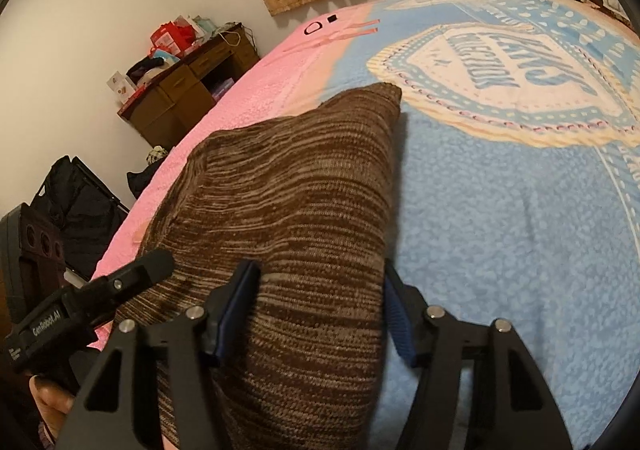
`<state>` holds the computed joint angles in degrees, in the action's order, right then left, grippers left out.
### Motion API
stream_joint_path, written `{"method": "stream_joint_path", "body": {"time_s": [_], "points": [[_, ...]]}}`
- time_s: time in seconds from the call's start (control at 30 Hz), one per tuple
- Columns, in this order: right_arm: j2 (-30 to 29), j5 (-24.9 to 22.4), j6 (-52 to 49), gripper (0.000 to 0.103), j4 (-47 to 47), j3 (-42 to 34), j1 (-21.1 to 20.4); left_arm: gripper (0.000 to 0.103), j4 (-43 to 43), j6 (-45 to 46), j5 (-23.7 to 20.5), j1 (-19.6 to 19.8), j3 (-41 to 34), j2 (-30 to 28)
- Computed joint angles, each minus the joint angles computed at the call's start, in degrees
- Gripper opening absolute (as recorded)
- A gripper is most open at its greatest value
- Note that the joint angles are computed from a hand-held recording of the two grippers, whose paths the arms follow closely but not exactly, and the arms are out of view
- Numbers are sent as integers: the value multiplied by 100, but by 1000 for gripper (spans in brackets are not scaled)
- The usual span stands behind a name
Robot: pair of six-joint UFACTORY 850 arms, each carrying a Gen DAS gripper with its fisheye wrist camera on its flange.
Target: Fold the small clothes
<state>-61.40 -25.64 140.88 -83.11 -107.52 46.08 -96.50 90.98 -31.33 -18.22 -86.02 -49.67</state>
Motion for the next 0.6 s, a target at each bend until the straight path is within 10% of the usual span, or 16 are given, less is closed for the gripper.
{"method": "stream_joint_path", "body": {"time_s": [0.1, 0.23, 0.6], "points": [[-136, -82, -667, 67, 531, -280, 2, 75, -114, 102, 25, -39, 23, 14], [-130, -111, -654, 60, 519, -262, 7, 36, -69, -328, -319, 130, -72, -114], [-540, -897, -2284, 37, 1531, -1112, 138, 23, -901, 487, 108, -46, 158, 73]]}}
